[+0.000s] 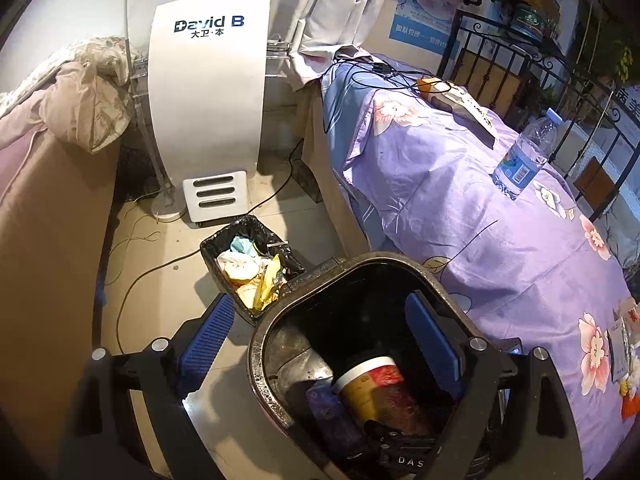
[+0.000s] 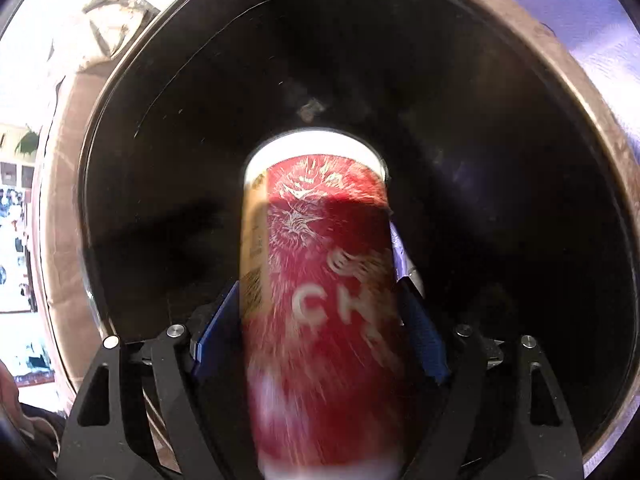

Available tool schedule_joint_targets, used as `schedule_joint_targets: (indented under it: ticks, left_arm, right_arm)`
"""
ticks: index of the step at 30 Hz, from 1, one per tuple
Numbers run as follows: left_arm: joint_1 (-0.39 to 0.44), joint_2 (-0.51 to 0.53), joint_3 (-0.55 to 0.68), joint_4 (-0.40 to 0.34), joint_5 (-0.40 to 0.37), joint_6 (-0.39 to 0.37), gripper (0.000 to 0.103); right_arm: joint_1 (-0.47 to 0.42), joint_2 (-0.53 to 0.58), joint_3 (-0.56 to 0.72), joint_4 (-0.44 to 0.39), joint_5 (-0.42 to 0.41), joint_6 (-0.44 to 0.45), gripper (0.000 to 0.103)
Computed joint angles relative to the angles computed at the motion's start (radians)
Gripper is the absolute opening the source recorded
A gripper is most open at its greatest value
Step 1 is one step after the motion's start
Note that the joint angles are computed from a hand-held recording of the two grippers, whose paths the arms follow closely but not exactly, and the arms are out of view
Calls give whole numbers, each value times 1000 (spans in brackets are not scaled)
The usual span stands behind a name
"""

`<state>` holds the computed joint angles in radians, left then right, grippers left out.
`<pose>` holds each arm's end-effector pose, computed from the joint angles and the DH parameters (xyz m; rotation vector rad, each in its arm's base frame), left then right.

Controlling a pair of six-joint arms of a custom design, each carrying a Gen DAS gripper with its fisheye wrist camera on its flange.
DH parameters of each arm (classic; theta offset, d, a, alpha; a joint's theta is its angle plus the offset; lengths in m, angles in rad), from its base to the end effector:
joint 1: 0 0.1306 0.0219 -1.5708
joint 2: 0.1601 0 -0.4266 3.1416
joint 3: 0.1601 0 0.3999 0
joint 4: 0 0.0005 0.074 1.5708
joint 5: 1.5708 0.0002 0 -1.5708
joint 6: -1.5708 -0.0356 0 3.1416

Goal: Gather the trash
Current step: 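Lower the red cup into the black bin and open the right gripper, then grasp the orange mesh net with the right gripper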

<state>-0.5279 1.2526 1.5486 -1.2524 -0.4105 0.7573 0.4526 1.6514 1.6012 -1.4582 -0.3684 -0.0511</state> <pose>0.3512 -0.1889 0.5813 -0.4345 2.3791 -0.0566 0.4708 0.2426 0.4178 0.6268 -2.9911 -0.5752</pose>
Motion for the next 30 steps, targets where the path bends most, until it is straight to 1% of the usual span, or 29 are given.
schedule_joint_targets:
  ticks: [2,4,6,9,10,13,17,19,21,23,26,30]
  left_arm:
    - [-2,2,0,5,6,1,86]
    - [-5,2,-1,8,11,8,86]
    - [-9,3,1,9,11,11,86]
    - [-14,2,5,11,-1,12,86]
    - [-14,3,7,10,-5,14,87]
    - [-15,4,12,12,-8,35,88]
    - [-22,13,22,19,-4,44,88]
    - [-33,22,32,18,-7,41,88]
    - [-43,33,42,21,-3,38,88]
    - [-52,46,52,25,8,38,89]
    - [-69,71,70,28,26,34,89]
    - [-106,120,108,39,76,25,89]
  right_arm:
    - [4,-5,-3,5,-22,-1,88]
    - [12,-16,-7,22,-21,1,91]
    - [22,-42,-28,55,-8,0,91]
    - [21,-86,-49,101,-26,-2,91]
    - [16,-126,-85,125,-30,0,91]
    - [-4,-185,-111,191,-38,8,91]
    - [-20,-282,-162,286,-19,7,91]
    - [-36,-356,-199,318,-3,12,91]
    - [-63,-402,-217,349,16,10,91]
    - [-98,-433,-214,354,27,4,91]
    - [-154,-494,-231,384,45,-7,91]
    - [-247,-580,-261,427,60,-30,91]
